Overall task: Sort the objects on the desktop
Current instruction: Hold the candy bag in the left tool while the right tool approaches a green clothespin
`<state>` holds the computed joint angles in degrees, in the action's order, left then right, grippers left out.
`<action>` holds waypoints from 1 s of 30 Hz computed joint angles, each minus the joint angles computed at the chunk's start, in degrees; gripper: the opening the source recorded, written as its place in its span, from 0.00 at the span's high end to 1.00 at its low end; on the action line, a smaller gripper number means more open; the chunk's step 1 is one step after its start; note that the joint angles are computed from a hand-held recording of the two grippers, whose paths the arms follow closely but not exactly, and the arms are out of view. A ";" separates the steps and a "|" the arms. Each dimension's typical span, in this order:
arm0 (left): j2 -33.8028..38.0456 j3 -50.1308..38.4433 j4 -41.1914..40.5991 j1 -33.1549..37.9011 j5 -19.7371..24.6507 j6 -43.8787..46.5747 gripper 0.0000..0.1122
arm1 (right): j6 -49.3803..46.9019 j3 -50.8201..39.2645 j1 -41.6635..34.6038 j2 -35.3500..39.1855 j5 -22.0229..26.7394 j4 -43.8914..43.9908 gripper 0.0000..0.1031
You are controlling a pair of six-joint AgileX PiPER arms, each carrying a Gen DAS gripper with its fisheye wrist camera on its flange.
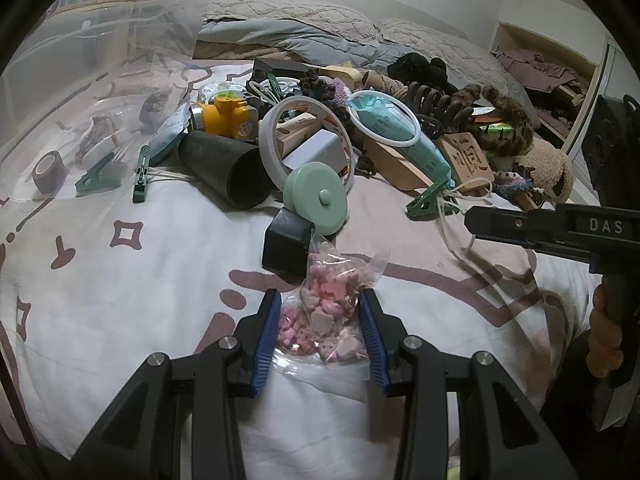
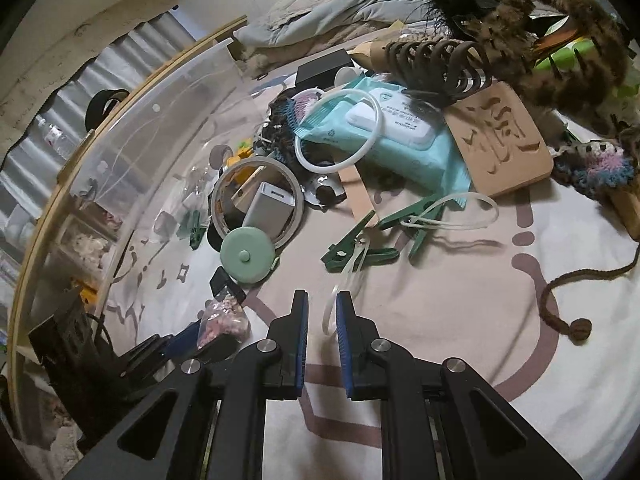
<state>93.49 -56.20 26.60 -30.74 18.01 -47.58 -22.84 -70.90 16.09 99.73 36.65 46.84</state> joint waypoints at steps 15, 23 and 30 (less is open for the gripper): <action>0.20 -0.11 0.51 -0.11 0.01 -0.46 0.64 | -8.17 2.34 -0.63 -2.13 -0.60 9.07 0.95; 0.21 -0.10 0.66 -0.12 0.06 -0.60 0.64 | -16.49 8.24 -6.47 -5.19 10.75 23.28 0.95; 0.20 -0.04 0.55 -0.08 -0.03 -0.52 0.64 | -0.18 7.90 -6.90 -2.59 6.40 11.58 0.95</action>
<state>93.68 -56.24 27.16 -30.82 17.98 -48.10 -23.02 -63.00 9.19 97.14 43.05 58.43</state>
